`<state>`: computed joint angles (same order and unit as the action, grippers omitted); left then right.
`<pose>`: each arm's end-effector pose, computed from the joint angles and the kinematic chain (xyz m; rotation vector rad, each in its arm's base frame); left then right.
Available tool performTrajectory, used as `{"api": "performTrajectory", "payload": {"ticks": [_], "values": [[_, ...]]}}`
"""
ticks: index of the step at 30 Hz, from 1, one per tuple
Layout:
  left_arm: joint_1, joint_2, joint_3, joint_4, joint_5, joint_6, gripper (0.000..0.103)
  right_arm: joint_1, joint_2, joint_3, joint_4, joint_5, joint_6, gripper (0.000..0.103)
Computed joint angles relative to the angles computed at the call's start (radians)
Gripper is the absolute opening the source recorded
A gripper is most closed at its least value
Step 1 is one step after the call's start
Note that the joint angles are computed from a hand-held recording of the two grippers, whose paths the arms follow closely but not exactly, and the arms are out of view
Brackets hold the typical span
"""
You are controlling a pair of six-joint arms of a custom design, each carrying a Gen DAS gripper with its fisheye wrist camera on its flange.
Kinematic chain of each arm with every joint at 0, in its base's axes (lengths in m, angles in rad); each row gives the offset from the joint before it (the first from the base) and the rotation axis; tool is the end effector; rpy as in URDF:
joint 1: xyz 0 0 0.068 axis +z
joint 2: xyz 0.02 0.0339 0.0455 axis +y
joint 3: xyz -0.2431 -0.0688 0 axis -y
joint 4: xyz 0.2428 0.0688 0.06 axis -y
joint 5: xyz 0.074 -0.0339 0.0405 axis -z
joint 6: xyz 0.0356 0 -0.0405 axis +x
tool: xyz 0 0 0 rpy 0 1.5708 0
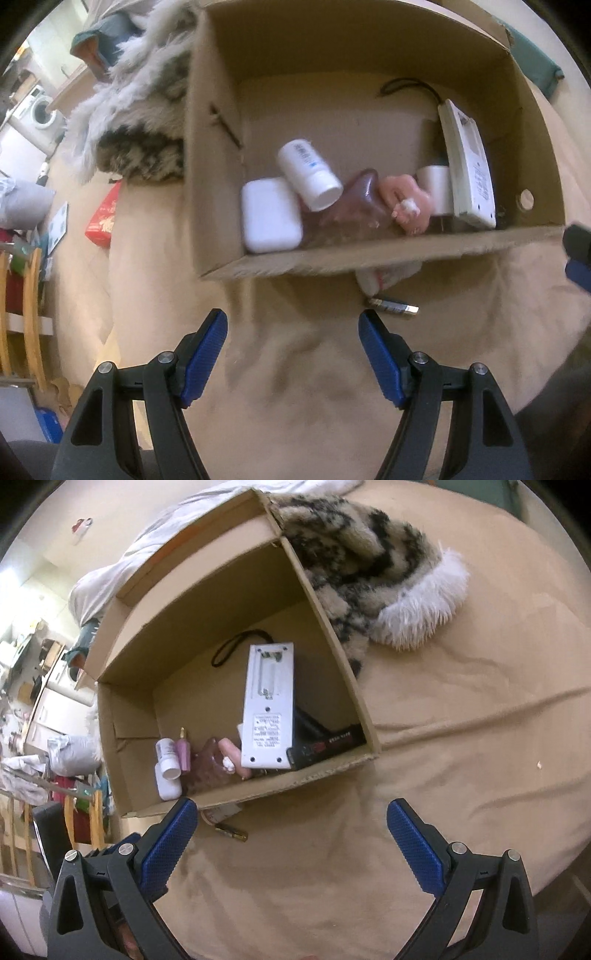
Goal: Organize rigid objects
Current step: 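Withdraw both tools from the box toward the remaining items, then grasp the red-labelled white pill bottle with the left tool while the right tool grasps the AA battery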
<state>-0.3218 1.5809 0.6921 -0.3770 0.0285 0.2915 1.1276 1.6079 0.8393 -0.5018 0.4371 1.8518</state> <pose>0.2416 -0.0816 0.1014 0.8622 2.7025 -0.0470 0.1323 0.2435 0.1293 1.0266 2.4575 0.3536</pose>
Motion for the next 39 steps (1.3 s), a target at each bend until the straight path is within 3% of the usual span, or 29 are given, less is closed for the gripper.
{"api": "performTrajectory", "payload": {"ticks": [4,6,14,16,17,18,25,35,39], "values": [[-0.075,0.053,0.024,0.011,0.065,-0.153,0.071,-0.027,0.022,-0.006,0.037,-0.036,-0.027,0.103],[-0.130,0.098,0.032,0.046,0.048,-0.217,0.071,-0.039,0.028,-0.013,0.054,-0.044,-0.033,0.103],[-0.213,0.254,0.085,0.117,-0.030,-0.309,0.071,-0.053,-0.003,-0.105,0.135,-0.089,0.028,0.103],[-0.201,0.274,0.093,0.119,-0.023,-0.300,0.067,-0.053,-0.003,-0.108,0.142,-0.092,0.032,0.103],[-0.195,0.270,0.086,0.121,-0.021,-0.290,0.054,-0.052,-0.002,-0.105,0.142,-0.091,0.032,0.103],[-0.192,0.269,0.085,0.121,-0.019,-0.278,0.049,-0.052,0.000,-0.101,0.143,-0.089,0.030,0.103],[-0.108,0.187,0.066,0.065,-0.060,-0.218,0.049,-0.064,0.039,-0.057,0.129,-0.096,-0.017,0.103],[0.066,-0.170,-0.008,-0.128,-0.026,0.015,0.049,-0.066,0.140,0.024,0.123,-0.143,-0.057,0.103],[0.147,-0.059,0.046,-0.099,-0.004,0.062,0.049,-0.068,0.239,0.109,0.121,-0.190,-0.123,0.103]]}}
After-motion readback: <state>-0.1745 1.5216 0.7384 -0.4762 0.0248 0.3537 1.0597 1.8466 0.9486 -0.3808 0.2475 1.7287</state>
